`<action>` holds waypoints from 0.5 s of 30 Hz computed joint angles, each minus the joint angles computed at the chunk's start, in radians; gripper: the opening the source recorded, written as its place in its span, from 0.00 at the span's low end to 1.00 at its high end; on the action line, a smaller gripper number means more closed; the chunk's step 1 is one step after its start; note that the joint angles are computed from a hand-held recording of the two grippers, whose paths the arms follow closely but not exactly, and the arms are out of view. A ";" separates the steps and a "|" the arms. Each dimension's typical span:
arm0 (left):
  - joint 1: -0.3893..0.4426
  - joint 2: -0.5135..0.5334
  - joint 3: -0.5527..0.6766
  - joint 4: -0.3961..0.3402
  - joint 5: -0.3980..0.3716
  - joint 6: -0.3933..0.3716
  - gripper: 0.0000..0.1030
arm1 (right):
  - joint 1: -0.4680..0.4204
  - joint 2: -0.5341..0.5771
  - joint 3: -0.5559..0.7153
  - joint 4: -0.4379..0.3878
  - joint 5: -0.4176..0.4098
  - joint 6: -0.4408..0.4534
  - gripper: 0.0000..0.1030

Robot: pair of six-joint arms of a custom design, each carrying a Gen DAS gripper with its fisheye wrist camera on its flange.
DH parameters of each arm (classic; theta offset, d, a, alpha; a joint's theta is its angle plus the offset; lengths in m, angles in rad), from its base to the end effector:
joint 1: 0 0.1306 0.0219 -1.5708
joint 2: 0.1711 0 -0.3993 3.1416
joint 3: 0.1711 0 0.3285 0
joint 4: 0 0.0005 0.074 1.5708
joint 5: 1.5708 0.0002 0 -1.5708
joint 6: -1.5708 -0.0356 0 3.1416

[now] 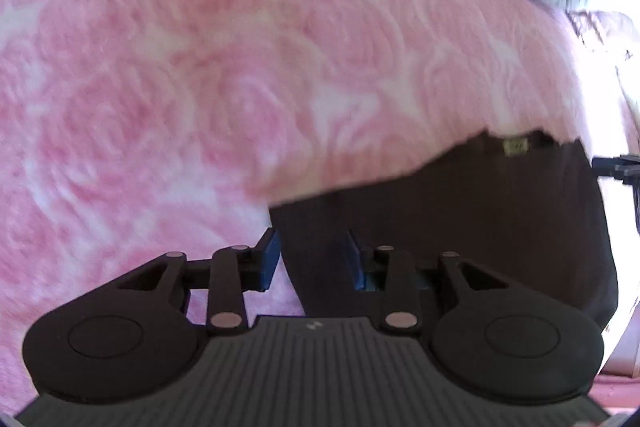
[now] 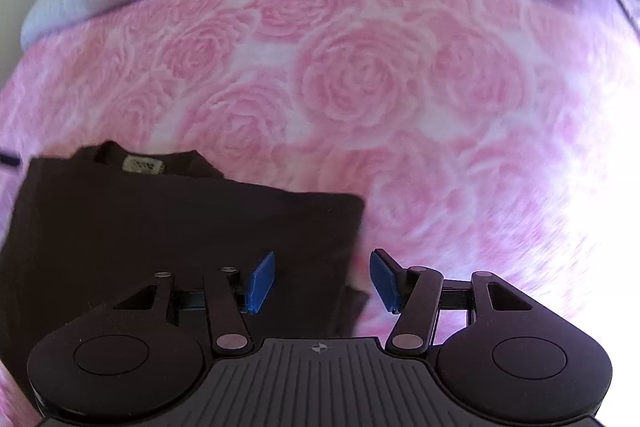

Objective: Fold clothes
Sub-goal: 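Open both grippers and release the folded shirt, then grasp the folded shirt edge with the right gripper while the left gripper grasps it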

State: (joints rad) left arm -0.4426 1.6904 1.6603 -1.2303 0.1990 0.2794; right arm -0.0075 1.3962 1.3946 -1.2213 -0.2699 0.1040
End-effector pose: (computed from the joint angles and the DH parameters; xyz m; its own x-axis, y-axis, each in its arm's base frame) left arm 0.4466 -0.2200 0.3995 -0.9579 0.1549 -0.2417 0.2187 0.9391 -0.2652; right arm 0.3858 0.0061 0.4275 -0.9263 -0.0931 -0.3651 -0.1808 0.9600 0.2139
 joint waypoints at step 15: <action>-0.018 -0.090 -0.035 0.155 -0.078 0.031 0.05 | 0.038 0.006 0.039 0.062 0.148 -0.158 0.01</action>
